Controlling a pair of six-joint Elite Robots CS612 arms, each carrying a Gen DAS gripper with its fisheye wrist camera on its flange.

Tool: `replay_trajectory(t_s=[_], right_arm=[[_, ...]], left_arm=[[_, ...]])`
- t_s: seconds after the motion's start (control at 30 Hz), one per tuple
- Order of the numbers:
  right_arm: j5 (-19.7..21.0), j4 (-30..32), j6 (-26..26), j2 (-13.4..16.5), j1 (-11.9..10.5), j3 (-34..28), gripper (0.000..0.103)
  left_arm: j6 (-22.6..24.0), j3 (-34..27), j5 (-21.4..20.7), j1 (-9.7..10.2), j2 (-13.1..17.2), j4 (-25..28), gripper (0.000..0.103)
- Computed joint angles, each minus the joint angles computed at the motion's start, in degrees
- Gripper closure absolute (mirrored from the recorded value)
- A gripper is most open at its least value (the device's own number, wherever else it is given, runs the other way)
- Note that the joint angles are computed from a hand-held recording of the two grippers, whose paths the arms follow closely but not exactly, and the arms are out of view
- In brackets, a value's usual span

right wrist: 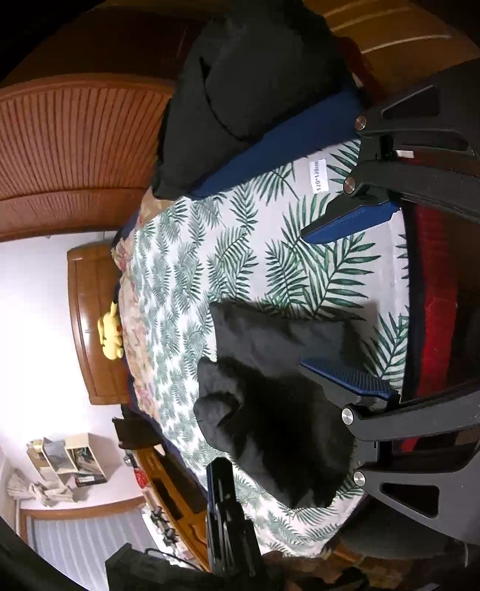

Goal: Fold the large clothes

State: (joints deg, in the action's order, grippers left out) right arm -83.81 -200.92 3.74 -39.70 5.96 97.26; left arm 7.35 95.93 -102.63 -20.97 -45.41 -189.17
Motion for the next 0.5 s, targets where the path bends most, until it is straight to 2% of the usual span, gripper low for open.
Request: replay_trajectory(t_s=[0.17, 0.5], right_arm=[[0.7, 0.2, 0.5, 0.2, 0.5, -1.5, 0.037], [4.9, 5.1, -0.9, 2.8, 3.3, -10.0, 0.037]], left_arm=[[0.2, 2.0, -0.5, 1.17, -1.1, -2.6, 0.087], [1.6, 6.2, 1.4, 5.65, -3.0, -5.7, 0.081]])
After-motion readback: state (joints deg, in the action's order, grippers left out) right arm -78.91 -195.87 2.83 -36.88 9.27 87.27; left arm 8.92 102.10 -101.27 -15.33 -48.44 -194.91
